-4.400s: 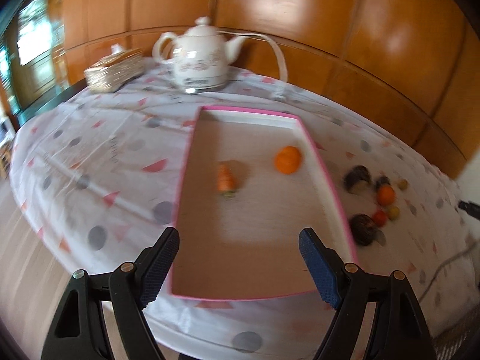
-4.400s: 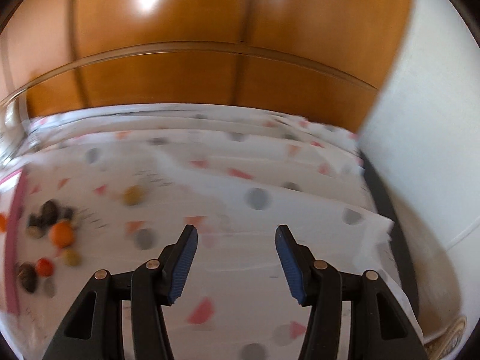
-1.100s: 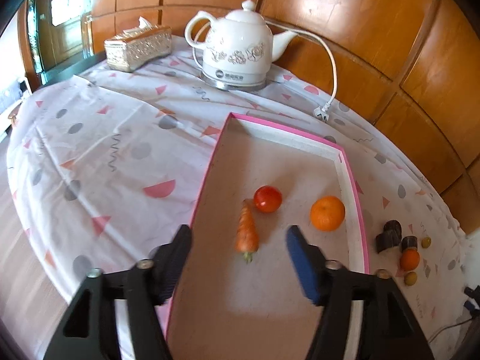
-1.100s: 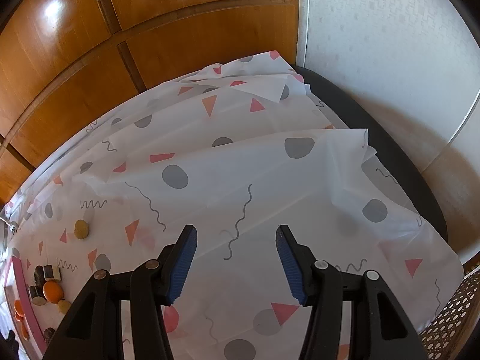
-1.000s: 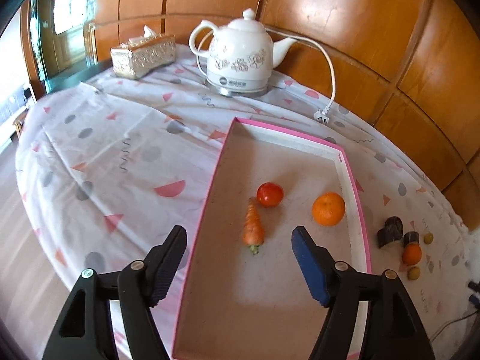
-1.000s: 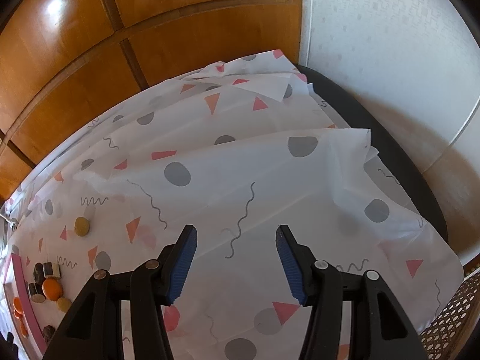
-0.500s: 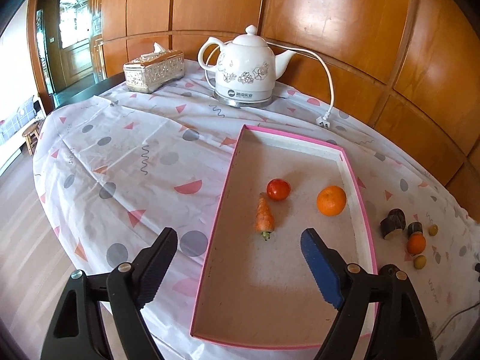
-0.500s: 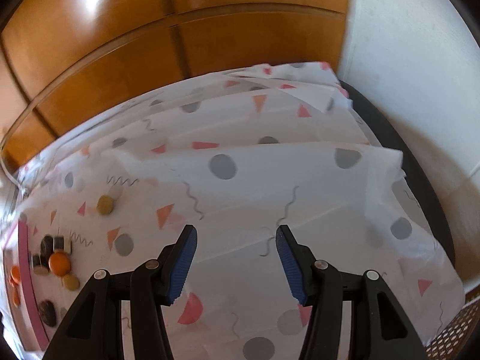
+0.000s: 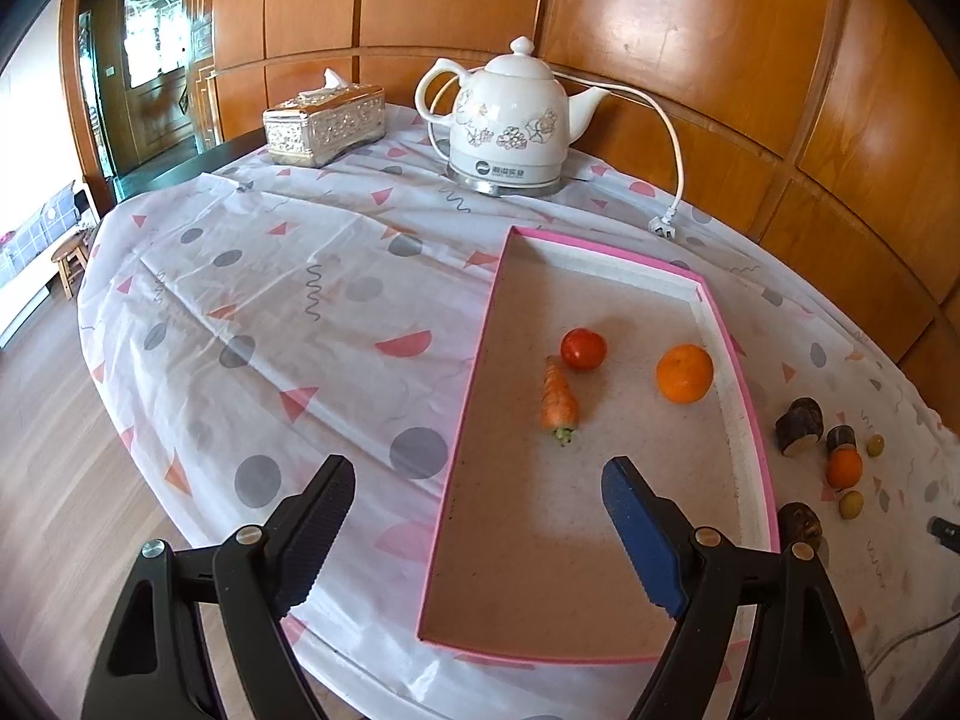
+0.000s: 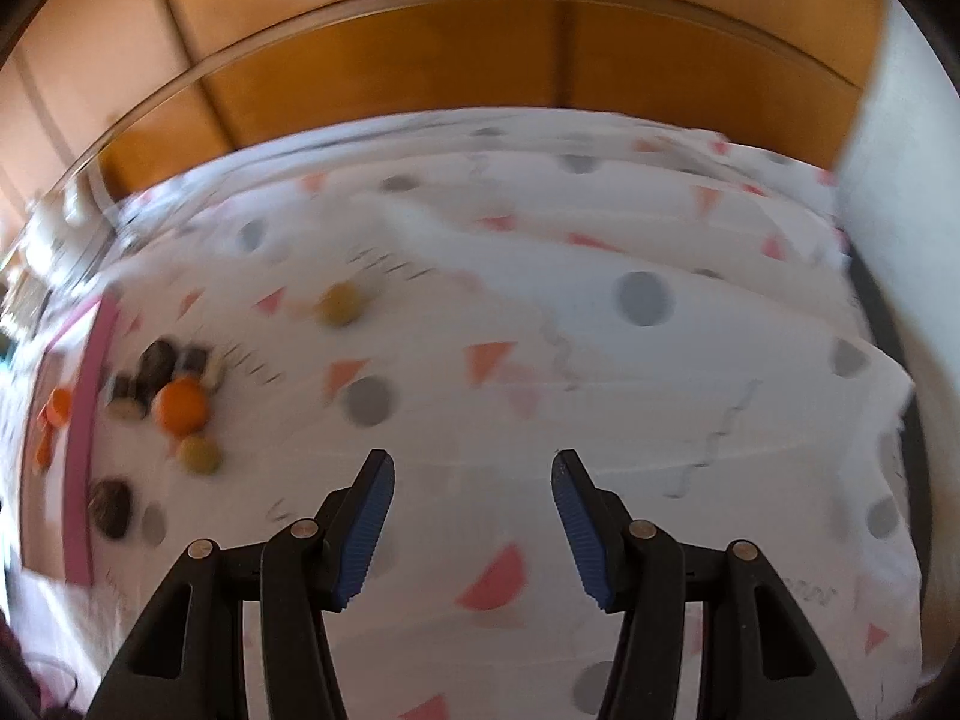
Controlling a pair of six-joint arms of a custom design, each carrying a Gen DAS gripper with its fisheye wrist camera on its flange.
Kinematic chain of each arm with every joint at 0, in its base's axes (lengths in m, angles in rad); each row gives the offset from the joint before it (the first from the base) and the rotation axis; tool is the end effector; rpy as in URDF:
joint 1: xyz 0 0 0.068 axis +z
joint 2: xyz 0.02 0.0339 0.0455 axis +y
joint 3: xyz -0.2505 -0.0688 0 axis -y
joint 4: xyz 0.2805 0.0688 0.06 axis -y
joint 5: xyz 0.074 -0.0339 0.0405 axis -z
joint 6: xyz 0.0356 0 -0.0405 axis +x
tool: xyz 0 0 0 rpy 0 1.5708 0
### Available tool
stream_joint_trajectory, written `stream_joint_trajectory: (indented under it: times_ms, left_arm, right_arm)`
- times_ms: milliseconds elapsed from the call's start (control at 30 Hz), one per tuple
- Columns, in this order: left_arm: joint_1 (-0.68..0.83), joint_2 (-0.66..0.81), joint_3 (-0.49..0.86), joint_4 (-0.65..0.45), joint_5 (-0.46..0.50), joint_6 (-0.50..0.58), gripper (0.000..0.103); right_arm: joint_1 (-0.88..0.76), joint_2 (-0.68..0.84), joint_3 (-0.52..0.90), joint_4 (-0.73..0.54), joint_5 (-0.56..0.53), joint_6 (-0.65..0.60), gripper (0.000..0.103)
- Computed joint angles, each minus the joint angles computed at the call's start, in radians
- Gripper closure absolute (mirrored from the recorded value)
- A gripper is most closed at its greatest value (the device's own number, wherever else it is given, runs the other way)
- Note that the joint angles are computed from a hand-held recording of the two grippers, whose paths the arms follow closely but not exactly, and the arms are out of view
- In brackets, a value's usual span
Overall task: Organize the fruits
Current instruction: 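Grasp the dark brown taro root with the right tool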
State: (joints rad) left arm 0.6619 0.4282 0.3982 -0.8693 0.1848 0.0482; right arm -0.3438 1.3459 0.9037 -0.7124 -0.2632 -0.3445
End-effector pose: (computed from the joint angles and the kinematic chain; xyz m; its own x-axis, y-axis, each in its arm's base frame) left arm 0.1161 0.0822 0.1837 -0.6416 -0.4399 -0.6284 -0.4836 0.8679 -0.1137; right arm 0.2735 -0.0881 0.1928 -0.8870 -0.0288 -0.4609 -0.0777 0.9931 0.0874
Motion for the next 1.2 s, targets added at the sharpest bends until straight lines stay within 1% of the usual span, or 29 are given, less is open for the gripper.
stream_joint_trajectory:
  times_ms: [100, 233, 333, 433, 533, 667, 767, 833, 933, 1000, 1033, 1067, 1200]
  left_arm:
    - [0.043, -0.003, -0.001, -0.011, 0.023, 0.027, 0.018]
    - [0.107, -0.004, -0.001, -0.018, 0.055, 0.067, 0.018]
    - [0.160, 0.004, -0.002, -0.027, 0.086, 0.096, 0.018]
    - [0.195, 0.004, -0.002, -0.039, 0.105, 0.119, 0.018]
    - [0.234, 0.001, 0.000, -0.051, 0.127, 0.149, 0.018]
    - [0.283, 0.004, 0.002, -0.063, 0.160, 0.180, 0.018]
    - [0.317, 0.009, 0.004, -0.073, 0.178, 0.210, 0.018]
    - [0.336, 0.014, 0.005, -0.076, 0.188, 0.224, 0.018]
    - [0.356, 0.020, 0.006, -0.081, 0.202, 0.237, 0.018]
    - [0.365, 0.019, 0.005, -0.082, 0.209, 0.243, 0.018]
    - [0.364, 0.020, 0.004, -0.082, 0.210, 0.243, 0.018]
    - [0.363, 0.021, 0.003, -0.081, 0.211, 0.244, 0.018]
    - [0.356, 0.017, 0.000, -0.084, 0.214, 0.244, 0.018]
  right_arm:
    - [0.047, -0.019, -0.021, -0.026, -0.017, -0.044, 0.047]
    - [0.134, -0.073, -0.061, -0.058, -0.026, -0.064, 0.047]
    - [0.235, -0.116, -0.090, -0.077, -0.039, -0.037, 0.047]
    - [0.353, -0.154, -0.124, -0.069, -0.043, 0.012, 0.047]
    - [0.501, -0.175, -0.155, -0.031, -0.038, 0.073, 0.039]
    - [0.676, -0.156, -0.173, 0.035, 0.011, 0.146, 0.039]
    - [0.796, -0.093, -0.168, 0.098, 0.107, 0.175, 0.039]
    - [0.845, -0.038, -0.154, 0.125, 0.142, 0.182, 0.039]
    - [0.878, 0.038, -0.129, 0.154, 0.170, 0.189, 0.039]
    - [0.885, 0.059, -0.125, 0.173, 0.175, 0.199, 0.040]
    - [0.882, 0.059, -0.125, 0.178, 0.166, 0.203, 0.049]
    - [0.879, 0.050, -0.129, 0.178, 0.164, 0.202, 0.054]
    - [0.872, 0.039, -0.140, 0.186, 0.182, 0.210, 0.054]
